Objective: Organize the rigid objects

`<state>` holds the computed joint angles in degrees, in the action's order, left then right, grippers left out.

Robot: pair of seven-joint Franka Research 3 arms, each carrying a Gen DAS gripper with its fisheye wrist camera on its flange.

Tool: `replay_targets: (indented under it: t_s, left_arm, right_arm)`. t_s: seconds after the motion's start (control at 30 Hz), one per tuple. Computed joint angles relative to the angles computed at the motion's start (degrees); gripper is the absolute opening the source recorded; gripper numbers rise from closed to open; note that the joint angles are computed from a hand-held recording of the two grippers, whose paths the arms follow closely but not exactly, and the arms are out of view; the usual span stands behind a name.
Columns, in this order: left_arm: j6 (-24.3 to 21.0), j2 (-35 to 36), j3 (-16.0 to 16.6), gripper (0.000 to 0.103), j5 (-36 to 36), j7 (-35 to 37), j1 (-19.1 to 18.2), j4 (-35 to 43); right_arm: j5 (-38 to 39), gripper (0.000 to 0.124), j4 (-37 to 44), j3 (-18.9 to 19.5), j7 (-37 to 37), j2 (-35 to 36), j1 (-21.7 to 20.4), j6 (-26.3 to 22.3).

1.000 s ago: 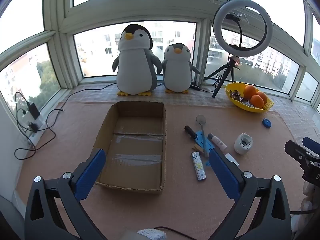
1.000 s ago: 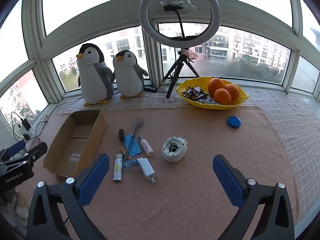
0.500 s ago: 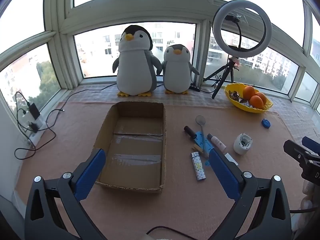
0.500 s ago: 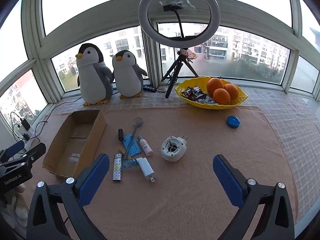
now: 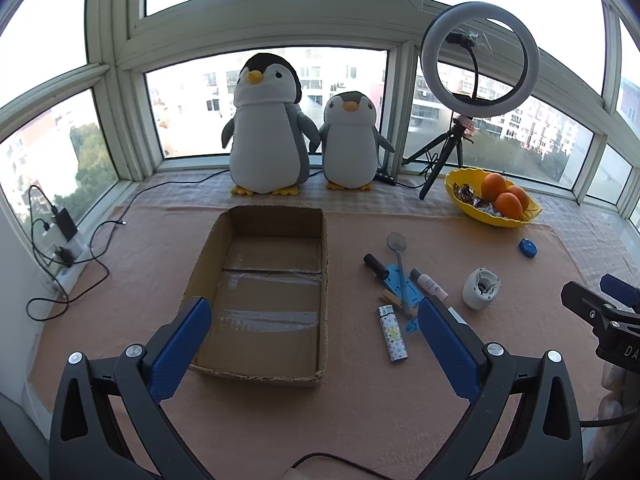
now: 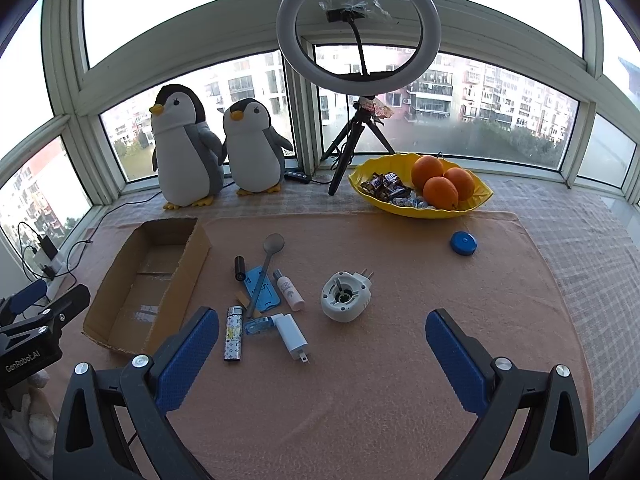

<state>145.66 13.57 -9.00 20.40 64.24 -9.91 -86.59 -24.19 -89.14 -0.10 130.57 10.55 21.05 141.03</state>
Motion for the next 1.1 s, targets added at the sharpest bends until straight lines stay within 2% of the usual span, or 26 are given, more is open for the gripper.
replay_targets:
  t_s: [1.1]
  left_arm:
    - [0.9, -0.7, 0.0, 0.102, 0.2, 0.2, 0.3, -1.4]
  right_arm:
    - [-0.6, 0.102, 0.2, 0.0, 0.4, 0.3, 0.4, -0.4]
